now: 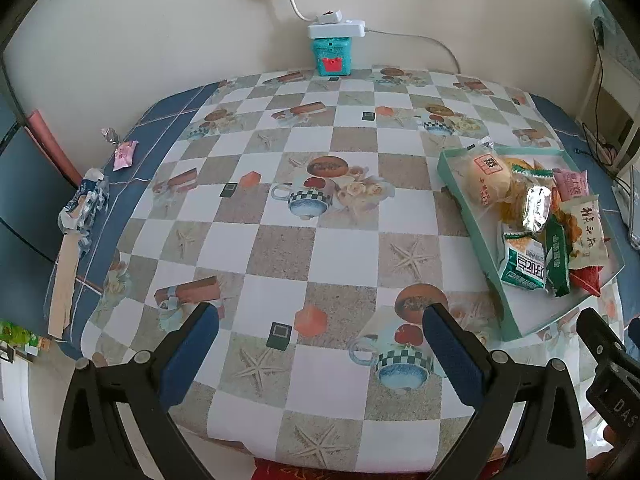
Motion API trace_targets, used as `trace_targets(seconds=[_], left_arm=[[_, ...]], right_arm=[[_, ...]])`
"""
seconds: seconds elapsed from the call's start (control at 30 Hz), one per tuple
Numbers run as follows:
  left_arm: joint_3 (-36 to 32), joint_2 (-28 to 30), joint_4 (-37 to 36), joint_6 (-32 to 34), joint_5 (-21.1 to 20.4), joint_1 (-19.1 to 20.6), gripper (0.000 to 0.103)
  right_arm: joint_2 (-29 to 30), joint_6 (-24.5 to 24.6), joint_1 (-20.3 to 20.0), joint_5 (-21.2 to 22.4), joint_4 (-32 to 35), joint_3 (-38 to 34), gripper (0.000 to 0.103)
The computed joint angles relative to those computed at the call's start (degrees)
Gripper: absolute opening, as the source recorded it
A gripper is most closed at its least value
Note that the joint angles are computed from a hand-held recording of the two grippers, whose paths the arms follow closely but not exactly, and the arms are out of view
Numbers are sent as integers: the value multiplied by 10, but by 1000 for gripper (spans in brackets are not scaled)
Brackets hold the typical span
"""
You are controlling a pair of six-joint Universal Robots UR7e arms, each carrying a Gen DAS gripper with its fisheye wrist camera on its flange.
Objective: Organize snacks
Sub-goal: 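Withdraw both open tools away from the filled tray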
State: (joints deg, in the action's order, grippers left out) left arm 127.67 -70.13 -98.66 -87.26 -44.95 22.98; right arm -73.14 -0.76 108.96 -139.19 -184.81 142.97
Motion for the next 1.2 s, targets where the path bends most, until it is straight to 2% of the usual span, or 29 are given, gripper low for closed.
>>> trace_targets(seconds=[0.77, 1.2], left_arm=[[-10, 24, -1, 25, -4, 25, 102], [-7, 35, -35, 55, -2, 46, 102]], right_arm=[[31, -9, -20, -5, -11, -8, 103], [58, -30, -34, -12, -30, -18, 103]])
